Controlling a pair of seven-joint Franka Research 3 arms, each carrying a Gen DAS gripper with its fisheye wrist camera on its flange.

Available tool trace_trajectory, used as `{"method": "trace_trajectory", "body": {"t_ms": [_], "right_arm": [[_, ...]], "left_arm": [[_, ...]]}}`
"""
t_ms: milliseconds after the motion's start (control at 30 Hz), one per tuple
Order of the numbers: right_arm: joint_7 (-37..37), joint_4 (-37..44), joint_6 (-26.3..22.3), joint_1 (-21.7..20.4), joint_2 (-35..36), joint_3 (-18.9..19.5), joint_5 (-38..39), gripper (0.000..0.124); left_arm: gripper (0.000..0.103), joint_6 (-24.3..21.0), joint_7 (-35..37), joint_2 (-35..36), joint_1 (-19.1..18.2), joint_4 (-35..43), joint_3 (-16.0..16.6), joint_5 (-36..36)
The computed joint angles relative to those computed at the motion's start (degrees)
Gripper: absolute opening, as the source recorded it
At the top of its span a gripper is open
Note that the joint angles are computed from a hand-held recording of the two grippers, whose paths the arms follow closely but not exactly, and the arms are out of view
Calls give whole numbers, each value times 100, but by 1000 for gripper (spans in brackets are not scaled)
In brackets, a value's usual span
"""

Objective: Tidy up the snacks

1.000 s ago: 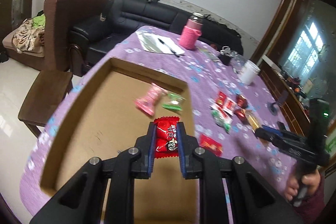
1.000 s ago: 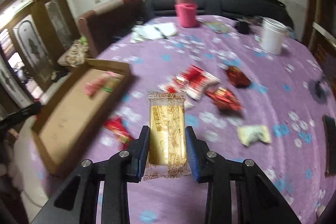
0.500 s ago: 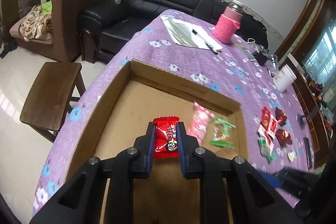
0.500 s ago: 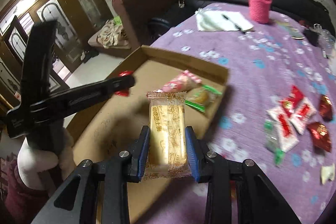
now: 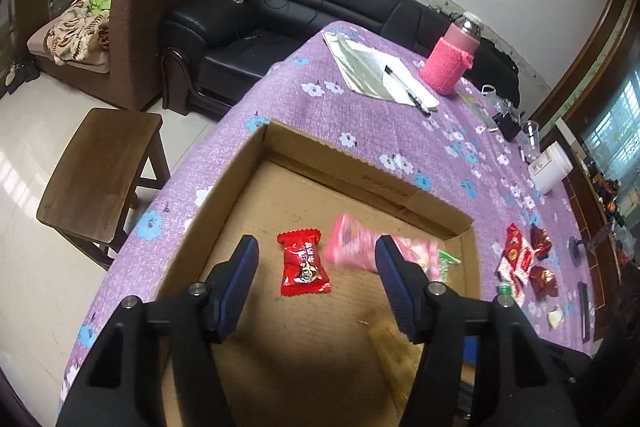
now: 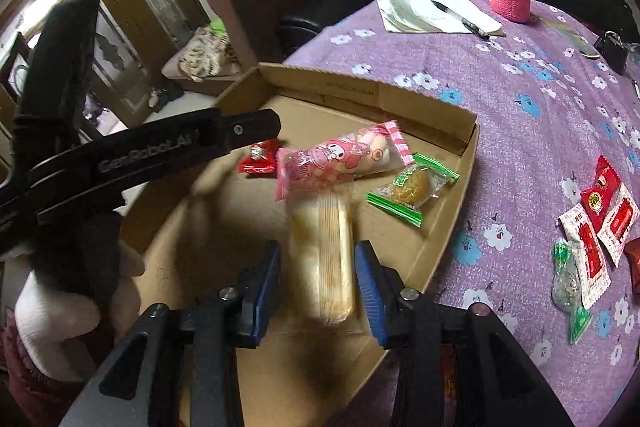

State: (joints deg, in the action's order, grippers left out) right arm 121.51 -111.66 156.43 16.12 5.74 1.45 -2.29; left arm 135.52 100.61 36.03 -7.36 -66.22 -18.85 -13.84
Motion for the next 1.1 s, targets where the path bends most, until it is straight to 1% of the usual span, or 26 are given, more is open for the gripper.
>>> {"method": "trace_trajectory", "body": {"t_ms": [67, 100, 133, 167, 200, 233, 300, 367, 400, 433, 500, 600, 667, 700, 733, 800, 900, 967, 1000, 1033, 1100], "right_arm": [[-36, -317, 275, -25, -322, 10, 71, 42], [-23, -510, 402, -54, -525, 16, 56, 42], [40, -672, 479, -97, -693, 30, -40, 42], [242, -850, 510, -168, -895, 57, -297, 42], [580, -1076, 482, -304, -1156, 115, -722, 42], [747, -1201, 433, -440, -1300, 186, -948, 42], [1034, -1485, 174, -722, -1616, 355, -1415, 42], [1033, -1631, -31, -873, -1724, 445, -1563, 42], [936, -1727, -72, -865, -1745, 434, -1438, 42], [712, -1780, -39, -801, -1716, 376, -1172, 42], [336, -1813, 61, -693, -1589, 329, -726, 42], [87, -1767, 61, -659, -1381, 375, -587, 42], [251, -1763, 35, -691, -1301, 435, -785, 41], [396, -1798, 20, -703, -1305, 444, -838, 23], [618, -1859, 16, -736, -1361, 460, -947, 23], [1057, -2011, -87, -814, -1554, 492, -1088, 23], [1617, -2421, -339, -987, -2062, 605, -1305, 23], [1763, -2828, -311, -1057, -2467, 642, -1243, 24], [1714, -3060, -247, -1059, -2709, 617, -1138, 25], [1509, -3248, -78, -993, -2859, 522, -926, 25], [851, -3692, 395, -714, -3269, 136, -275, 25]], "left_arm": [[60, 116, 45, -263, 106, -331, -58, -133], [60, 229, 102, -463, 174, -595, -89, -220], [60, 402, 244, -787, 288, -1022, -150, -365], [60, 522, 388, -1054, 384, -1363, -198, -530], [62, 619, 478, -1239, 548, -1620, -341, -623], [67, 758, 786, -1616, 610, -2077, -319, -1054], [75, 951, 1530, -2285, 866, -2879, -477, -1972], [76, 1048, 2031, -2748, 899, -3395, -467, -2560], [76, 1072, 2282, -2992, 887, -3658, -446, -2850], [76, 1087, 2573, -3254, 859, -3942, -422, -3183], [76, 1140, 2910, -3620, 720, -4344, -326, -3571], [76, 1178, 3160, -3946, 460, -4705, -159, -3889], [76, 1213, 3298, -4103, 279, -4881, -45, -4067], [76, 1271, 3323, -4153, 190, -4950, 1, -4079], [76, 1332, 3291, -4183, 97, -5004, 26, -4005], [76, 1275, 3260, -4207, -66, -5039, 131, -3959], [76, 1159, 3388, -4273, -329, -5104, 310, -4058], [76, 1092, 3451, -4288, -528, -5125, 401, -4110], [76, 1068, 3463, -4291, -614, -5131, 456, -4120], [76, 1027, 3473, -4288, -717, -5135, 492, -4123], [76, 1000, 3504, -4302, -900, -5176, 590, -4158]]}}
